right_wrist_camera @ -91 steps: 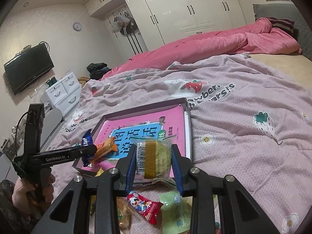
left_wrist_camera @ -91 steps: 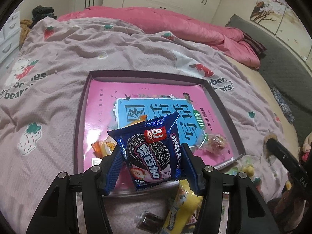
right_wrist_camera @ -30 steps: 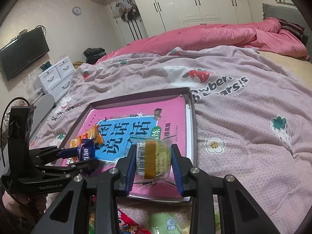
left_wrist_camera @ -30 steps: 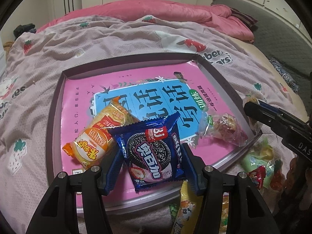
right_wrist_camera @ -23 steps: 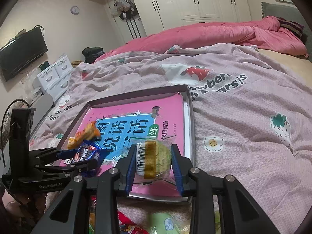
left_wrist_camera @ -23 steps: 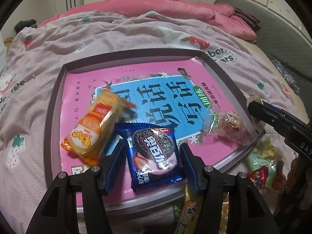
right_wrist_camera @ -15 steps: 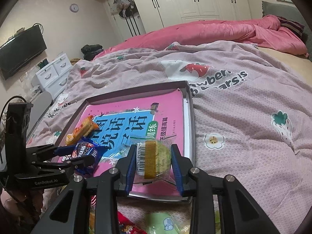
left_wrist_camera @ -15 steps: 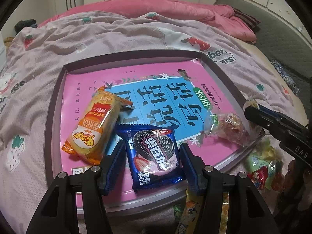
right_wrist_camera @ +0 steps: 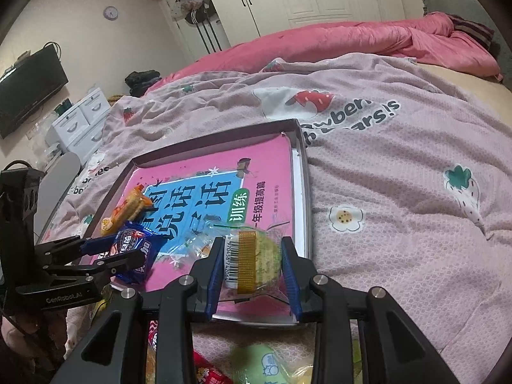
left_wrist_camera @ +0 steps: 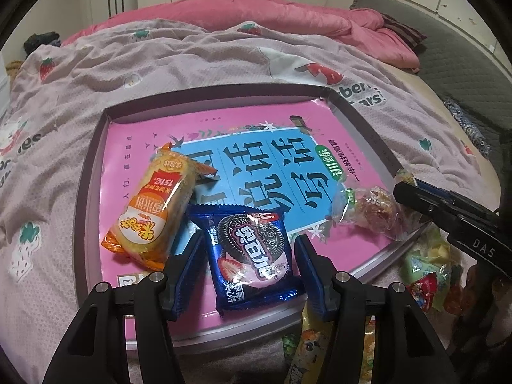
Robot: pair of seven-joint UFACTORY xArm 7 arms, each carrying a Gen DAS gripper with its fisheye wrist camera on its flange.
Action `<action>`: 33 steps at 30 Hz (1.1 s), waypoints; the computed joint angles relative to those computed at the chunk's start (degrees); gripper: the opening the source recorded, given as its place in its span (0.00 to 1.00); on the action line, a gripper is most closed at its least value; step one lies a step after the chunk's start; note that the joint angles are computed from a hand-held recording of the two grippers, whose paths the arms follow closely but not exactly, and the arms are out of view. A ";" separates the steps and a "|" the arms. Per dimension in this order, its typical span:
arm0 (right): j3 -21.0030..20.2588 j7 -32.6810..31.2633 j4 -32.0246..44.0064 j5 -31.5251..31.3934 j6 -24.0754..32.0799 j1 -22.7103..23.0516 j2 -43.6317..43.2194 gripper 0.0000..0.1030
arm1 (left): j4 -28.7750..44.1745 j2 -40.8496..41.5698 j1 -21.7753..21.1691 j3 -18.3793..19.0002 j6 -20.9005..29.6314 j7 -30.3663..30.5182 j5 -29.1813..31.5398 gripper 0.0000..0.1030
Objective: Organize snacks
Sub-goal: 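Open both tools to release the biscuit pack and bread pack on the workbook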
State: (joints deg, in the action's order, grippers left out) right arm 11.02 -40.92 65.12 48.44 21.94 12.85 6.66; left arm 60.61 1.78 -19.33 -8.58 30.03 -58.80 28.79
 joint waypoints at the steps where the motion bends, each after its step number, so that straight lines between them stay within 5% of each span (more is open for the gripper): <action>1: 0.08 -0.33 -0.05 0.10 0.03 0.01 -0.08 0.34 | 0.05 -0.01 -0.03 -0.02 0.15 -0.07 0.09 0.58; 12: -0.09 0.30 -0.19 -0.85 0.38 0.33 -0.37 0.34 | 0.19 -0.68 -0.19 -0.33 1.51 0.33 -0.27 0.58; 17: -0.15 0.68 -0.45 -0.89 -0.31 0.37 -0.63 0.48 | 0.31 -1.17 -0.11 -0.55 2.18 0.02 0.07 0.58; 33: -0.04 -1.81 -1.23 -0.35 -4.15 1.03 -1.80 0.64 | 0.41 -2.55 0.37 -1.07 2.58 -1.37 1.42 0.69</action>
State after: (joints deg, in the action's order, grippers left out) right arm 10.98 -42.74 63.88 48.09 17.80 13.88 4.87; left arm 61.01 -0.77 -18.96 -9.65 32.60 -60.17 30.21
